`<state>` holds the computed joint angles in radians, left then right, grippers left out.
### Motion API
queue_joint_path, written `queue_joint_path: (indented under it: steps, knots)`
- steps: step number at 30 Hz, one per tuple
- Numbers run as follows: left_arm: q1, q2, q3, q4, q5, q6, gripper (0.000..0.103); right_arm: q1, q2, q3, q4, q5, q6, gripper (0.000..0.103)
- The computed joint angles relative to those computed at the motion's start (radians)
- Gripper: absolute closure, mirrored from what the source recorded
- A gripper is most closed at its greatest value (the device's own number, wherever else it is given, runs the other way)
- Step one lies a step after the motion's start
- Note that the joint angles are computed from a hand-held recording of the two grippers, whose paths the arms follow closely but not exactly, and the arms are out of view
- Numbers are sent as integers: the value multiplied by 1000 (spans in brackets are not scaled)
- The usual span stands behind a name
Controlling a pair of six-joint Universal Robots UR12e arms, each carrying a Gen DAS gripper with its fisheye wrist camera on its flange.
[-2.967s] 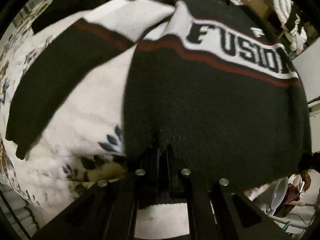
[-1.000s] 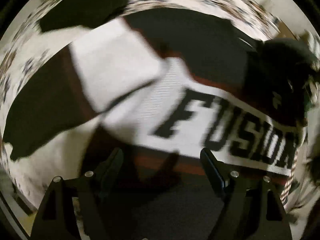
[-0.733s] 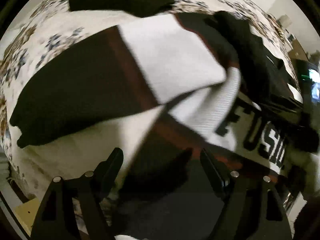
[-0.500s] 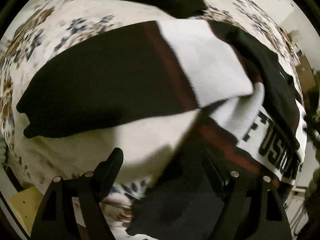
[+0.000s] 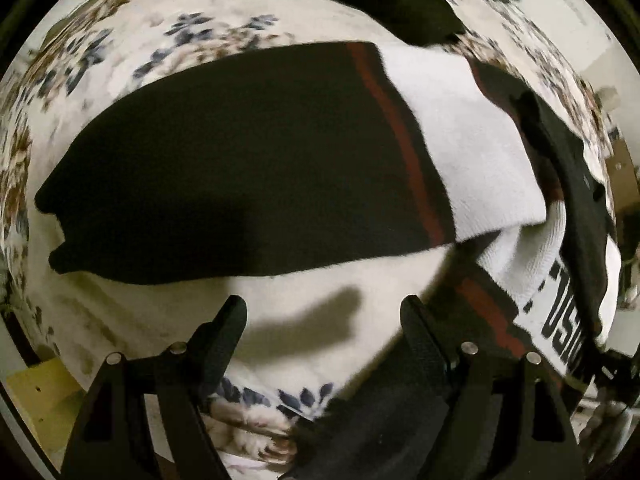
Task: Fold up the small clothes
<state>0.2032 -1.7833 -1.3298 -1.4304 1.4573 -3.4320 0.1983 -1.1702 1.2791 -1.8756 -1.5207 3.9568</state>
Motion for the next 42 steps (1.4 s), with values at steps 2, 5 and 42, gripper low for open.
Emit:
queue_joint_path:
  steps: [2,5,42]
  knots:
    - [26,24,-33,38,-46,-51,25,12,10,-35,34,-2,-7,72]
    - [83,78,-119,141,-129,-186,25,28,13,-57,3,52,7,8]
    - [163,127,-252,739,115,-566,93,224,336,-583,388,-255,-161,7]
